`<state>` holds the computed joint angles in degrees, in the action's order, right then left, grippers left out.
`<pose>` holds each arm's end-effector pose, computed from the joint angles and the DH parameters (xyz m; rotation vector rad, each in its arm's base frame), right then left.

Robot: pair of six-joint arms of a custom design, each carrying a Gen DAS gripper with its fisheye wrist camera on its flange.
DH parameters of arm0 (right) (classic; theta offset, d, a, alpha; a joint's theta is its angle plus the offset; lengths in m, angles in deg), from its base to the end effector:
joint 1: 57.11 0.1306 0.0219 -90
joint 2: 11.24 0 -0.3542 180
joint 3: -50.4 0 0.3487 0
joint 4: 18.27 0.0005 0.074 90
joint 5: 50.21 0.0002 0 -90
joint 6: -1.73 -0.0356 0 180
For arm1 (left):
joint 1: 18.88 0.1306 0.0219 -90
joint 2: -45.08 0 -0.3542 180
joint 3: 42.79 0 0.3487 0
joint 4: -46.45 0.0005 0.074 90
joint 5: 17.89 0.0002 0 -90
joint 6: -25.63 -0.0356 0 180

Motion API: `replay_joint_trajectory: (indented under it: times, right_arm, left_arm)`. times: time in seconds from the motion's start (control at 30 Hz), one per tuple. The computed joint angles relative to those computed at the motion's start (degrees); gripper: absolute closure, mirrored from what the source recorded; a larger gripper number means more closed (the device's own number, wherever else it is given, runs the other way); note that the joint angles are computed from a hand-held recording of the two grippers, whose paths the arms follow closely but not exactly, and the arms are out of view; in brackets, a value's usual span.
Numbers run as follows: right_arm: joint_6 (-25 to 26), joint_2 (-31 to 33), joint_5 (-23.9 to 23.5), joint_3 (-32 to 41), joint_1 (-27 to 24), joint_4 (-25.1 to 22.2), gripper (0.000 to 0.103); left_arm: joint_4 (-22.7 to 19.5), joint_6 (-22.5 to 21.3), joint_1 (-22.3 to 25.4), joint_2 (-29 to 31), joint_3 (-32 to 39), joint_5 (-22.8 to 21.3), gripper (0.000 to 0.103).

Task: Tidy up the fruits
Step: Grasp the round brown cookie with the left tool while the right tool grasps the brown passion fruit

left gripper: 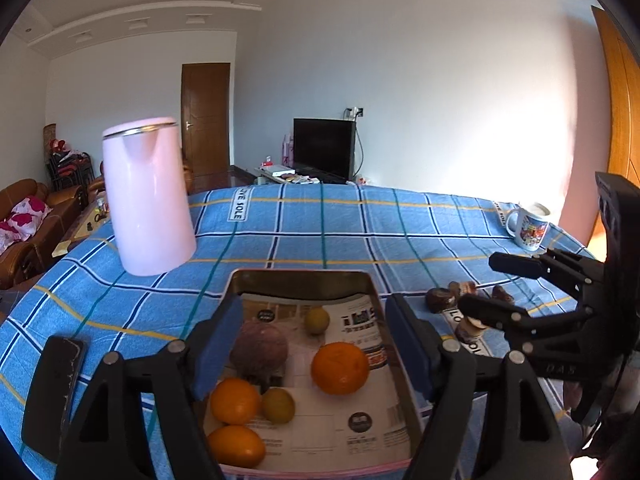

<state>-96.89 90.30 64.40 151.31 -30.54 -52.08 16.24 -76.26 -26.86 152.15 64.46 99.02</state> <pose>0.4800 0.2229 0.4135 -0.0892 2.1106 -0.1022 0.5582 -0.0950 0.4172 0.6305 1.9644 -0.4485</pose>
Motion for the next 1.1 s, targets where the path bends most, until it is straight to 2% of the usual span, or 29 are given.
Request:
replay_joint_trajectory:
  times: [0.13, 0.27, 0.47, 0.73, 0.83, 0.87, 0.97, 1.1]
  right_arm:
    - [-5.06, -5.85, 3.72, -5.98, -4.49, -0.98, 0.035]
    - [-10.37, -8.7, 4.16, -9.38, -9.02, -3.45, 0.035]
    - [-14.83, -9.4, -0.02, -11.7, -12.47, -3.88, 0.035]
    - [-15.49, -4.95, -6.5, -8.2, -14.12, -8.22, 0.035]
    - [-15.72, -3.49, -7.42, -6.66, -14.44, -10.25, 0.036]
    - [-15.57, -2.69, -8.81, -5.83, -14.72, -11.36, 0.039]
    - [-15.47, -0.99, -11.35, -4.18, -15.33, -13.91, 0.064]
    - [-14.9, -1.6, -10.96, -4.92, -15.0, -12.91, 0.064]
  left_arm:
    - [-1.75, -1.84, -3.42, -0.64, 0.4, 0.94, 0.021]
    - [-4.64, -3.41, -7.2, 0.5, 2.11, 0.4, 0.021]
    - [-8.55, -4.81, -11.82, 4.5, 5.8, -3.04, 0.021]
    - [-12.14, -5.41, -14.38, 8.4, 9.2, -5.9, 0.021]
    - [-13.37, -5.87, -14.7, 9.16, 10.17, -6.14, 0.021]
    - [-14.16, -6.37, -14.76, 9.54, 10.79, -6.2, 0.021]
    - [-16.24, -7.27, -15.16, 10.62, 12.45, -6.23, 0.021]
    - [-20.44, -9.41, -15.89, 12.55, 15.4, -6.39, 0.024]
